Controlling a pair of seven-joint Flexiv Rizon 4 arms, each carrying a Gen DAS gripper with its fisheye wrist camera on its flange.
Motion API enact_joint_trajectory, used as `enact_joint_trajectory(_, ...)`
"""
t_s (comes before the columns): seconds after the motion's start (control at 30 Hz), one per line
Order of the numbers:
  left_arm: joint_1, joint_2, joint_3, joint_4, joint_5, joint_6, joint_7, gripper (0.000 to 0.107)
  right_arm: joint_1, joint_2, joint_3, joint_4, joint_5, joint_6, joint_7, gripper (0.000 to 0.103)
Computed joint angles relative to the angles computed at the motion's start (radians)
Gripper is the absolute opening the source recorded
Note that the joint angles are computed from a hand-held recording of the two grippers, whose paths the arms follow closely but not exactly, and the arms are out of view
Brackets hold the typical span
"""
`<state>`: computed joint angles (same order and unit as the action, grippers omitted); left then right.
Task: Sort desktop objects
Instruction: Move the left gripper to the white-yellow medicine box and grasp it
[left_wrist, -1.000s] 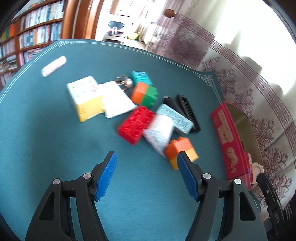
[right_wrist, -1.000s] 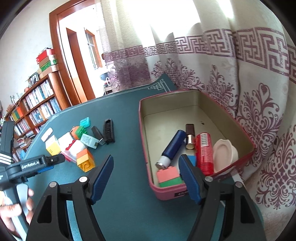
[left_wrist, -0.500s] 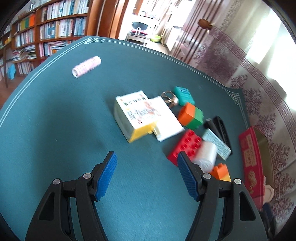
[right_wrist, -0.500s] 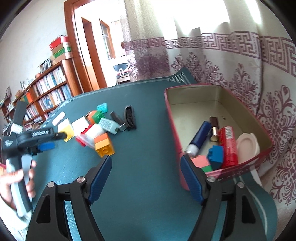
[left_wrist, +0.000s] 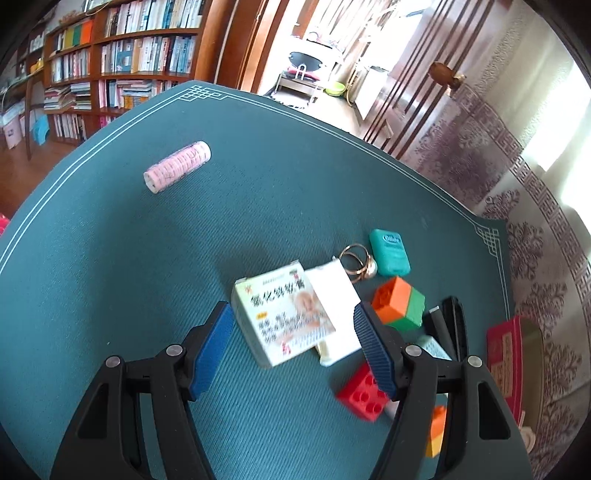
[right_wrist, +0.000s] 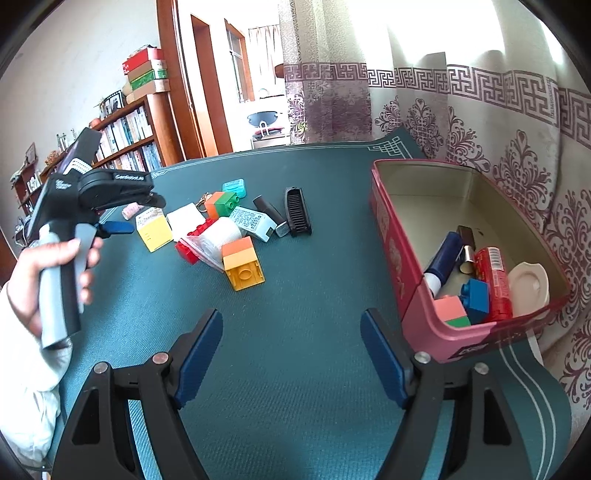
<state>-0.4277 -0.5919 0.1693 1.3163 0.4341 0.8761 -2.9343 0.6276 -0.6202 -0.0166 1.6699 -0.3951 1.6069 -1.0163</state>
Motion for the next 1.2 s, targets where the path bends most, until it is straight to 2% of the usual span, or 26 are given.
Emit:
enact_joint_trajectory(0.13, 0.008, -0.022, -0.001, -0.032, -0.011, -0.028, 0.010, 0.071, -0.014, -0.005, 0.022, -0.010, 0.002, -0.015, -0.009, 0.080)
enact_joint_trajectory(0.43, 0.029, -0.033, -0.011, 0.002, -0.051, -0.001, 0.040, 0.071, -0.025, -0.017, 0.057, -0.030, 0.005, -0.045, -0.023, 0.080)
enact_joint_trajectory(0.63, 0.009, -0.008, 0.011, 0.031, -0.020, -0.064, 0.037, 0.071, -0.028, -0.022, 0.067, -0.042, 0.010, -0.065, -0.019, 0.080)
enact_joint_trajectory(0.7, 0.008, 0.003, 0.014, 0.048, -0.001, -0.055, 0.020, 0.071, -0.033, -0.023, 0.073, -0.044, 0.014, -0.070, -0.018, 0.080)
enact_joint_trajectory(0.9, 0.012, -0.006, 0.011, 0.039, 0.043, -0.025, 0.033, 0.071, -0.094, -0.040, 0.170, -0.090, 0.045, -0.129, -0.065, 0.080)
enact_joint_trajectory(0.93, 0.009, -0.010, 0.011, 0.035, 0.052, -0.019, 0.042, 0.068, -0.100, -0.044, 0.183, -0.101, 0.051, -0.140, -0.077, 0.080)
enact_joint_trajectory(0.97, 0.015, -0.009, 0.003, 0.044, 0.049, 0.001, 0.055, 0.054, -0.108, -0.050, 0.200, -0.115, 0.057, -0.153, -0.093, 0.080)
enact_joint_trajectory(1.0, 0.015, -0.010, 0.000, 0.043, 0.047, 0.007, 0.062, 0.051, -0.112, -0.056, 0.211, -0.127, 0.063, -0.162, -0.107, 0.080)
enact_joint_trajectory(1.1, 0.006, 0.001, 0.011, 0.062, 0.054, 0.049, 0.044, 0.049, -0.109, -0.072, 0.223, -0.165, 0.077, -0.190, -0.137, 0.080)
enact_joint_trajectory(1.2, -0.025, 0.010, 0.034, 0.057, 0.086, 0.033, 0.017, 0.049, -0.098, -0.092, 0.224, -0.211, 0.085, -0.230, -0.163, 0.080)
